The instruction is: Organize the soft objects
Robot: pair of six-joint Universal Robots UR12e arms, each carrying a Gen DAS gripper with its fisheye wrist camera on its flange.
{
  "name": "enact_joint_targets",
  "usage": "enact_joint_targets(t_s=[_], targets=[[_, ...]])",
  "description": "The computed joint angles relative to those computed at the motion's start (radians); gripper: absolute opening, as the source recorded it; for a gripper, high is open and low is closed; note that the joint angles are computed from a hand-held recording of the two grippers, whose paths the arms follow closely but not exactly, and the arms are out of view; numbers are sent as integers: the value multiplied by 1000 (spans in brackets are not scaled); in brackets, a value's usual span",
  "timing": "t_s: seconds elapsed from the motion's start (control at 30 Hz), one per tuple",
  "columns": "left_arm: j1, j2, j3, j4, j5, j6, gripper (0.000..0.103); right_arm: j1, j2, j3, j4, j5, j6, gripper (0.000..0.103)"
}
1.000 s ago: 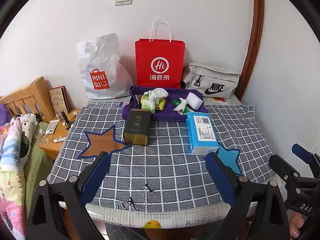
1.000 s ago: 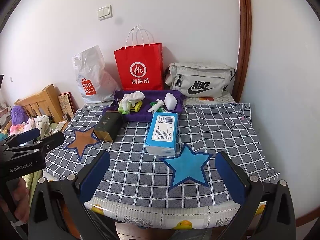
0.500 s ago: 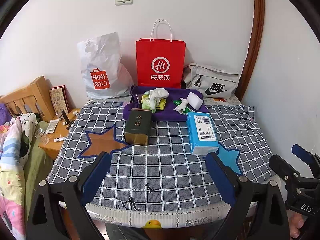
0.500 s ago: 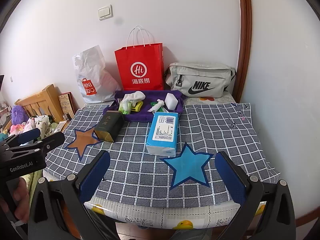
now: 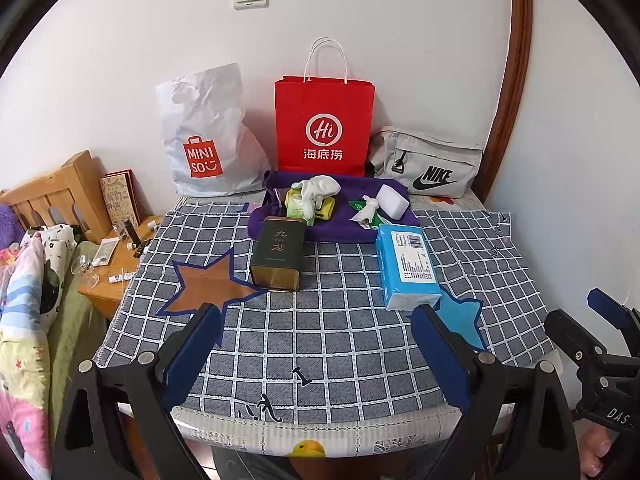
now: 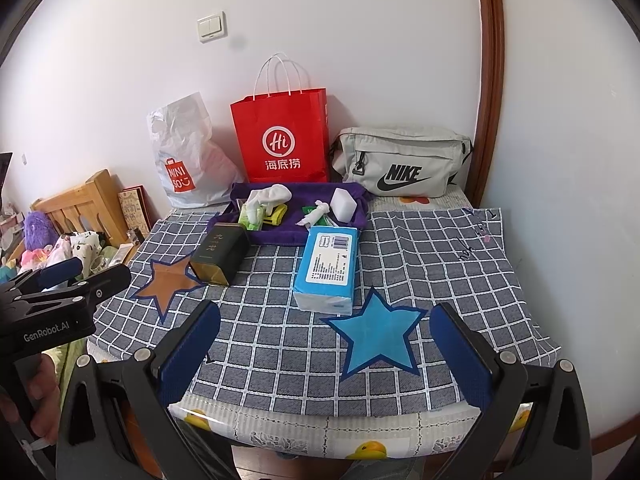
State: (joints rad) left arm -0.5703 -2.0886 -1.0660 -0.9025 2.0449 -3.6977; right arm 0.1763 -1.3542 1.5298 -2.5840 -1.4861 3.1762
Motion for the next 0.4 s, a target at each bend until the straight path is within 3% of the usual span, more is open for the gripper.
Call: enact_joint_targets(t_s=[0.4], targets=[[17,-23,32,-29,-9,-15,99,-1,23,-32,21,13,1,103]])
